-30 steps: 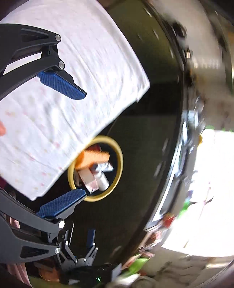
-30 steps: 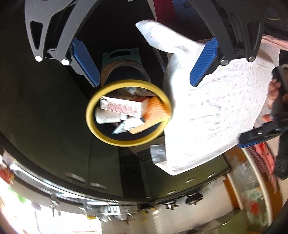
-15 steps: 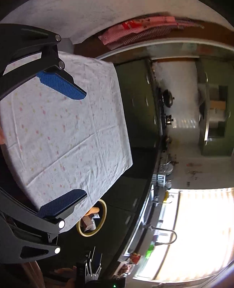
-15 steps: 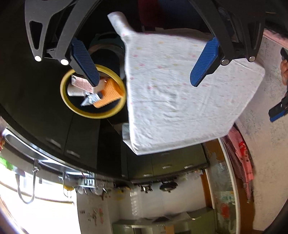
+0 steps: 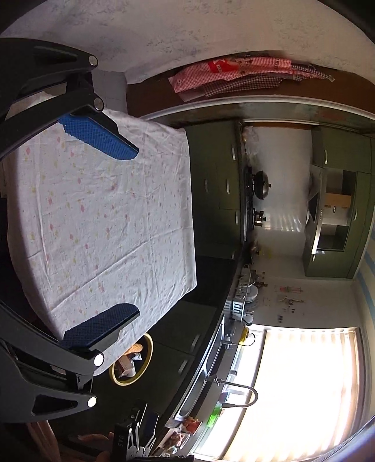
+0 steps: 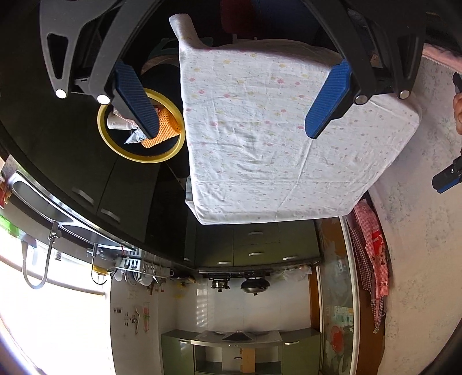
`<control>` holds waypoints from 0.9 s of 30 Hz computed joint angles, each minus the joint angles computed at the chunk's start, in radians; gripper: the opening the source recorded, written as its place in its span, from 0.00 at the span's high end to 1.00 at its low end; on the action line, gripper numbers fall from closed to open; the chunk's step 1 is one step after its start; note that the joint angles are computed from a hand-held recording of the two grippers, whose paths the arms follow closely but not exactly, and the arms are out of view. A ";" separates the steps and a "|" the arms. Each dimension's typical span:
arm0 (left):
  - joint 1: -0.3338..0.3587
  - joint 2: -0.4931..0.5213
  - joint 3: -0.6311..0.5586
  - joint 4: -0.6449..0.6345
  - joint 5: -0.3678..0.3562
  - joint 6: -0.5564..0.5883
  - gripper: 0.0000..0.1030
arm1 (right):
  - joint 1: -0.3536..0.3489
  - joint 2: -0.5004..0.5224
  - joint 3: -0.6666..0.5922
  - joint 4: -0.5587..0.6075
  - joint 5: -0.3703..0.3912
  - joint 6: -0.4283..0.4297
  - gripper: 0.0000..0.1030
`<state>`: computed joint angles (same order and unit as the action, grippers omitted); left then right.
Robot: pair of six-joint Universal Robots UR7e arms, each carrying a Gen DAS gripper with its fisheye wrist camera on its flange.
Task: Collect trash
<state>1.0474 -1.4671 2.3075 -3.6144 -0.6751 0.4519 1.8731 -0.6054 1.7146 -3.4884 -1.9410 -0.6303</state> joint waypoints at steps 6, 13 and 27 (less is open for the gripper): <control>-0.011 0.000 0.002 0.001 0.012 0.002 0.05 | -0.005 -0.001 -0.008 0.009 0.004 0.014 0.07; -0.004 0.009 -0.007 0.019 0.008 -0.004 0.05 | -0.006 -0.002 -0.007 0.003 0.004 0.019 0.07; -0.001 0.011 -0.009 0.021 0.006 0.001 0.05 | -0.007 0.000 -0.013 0.007 0.006 0.018 0.07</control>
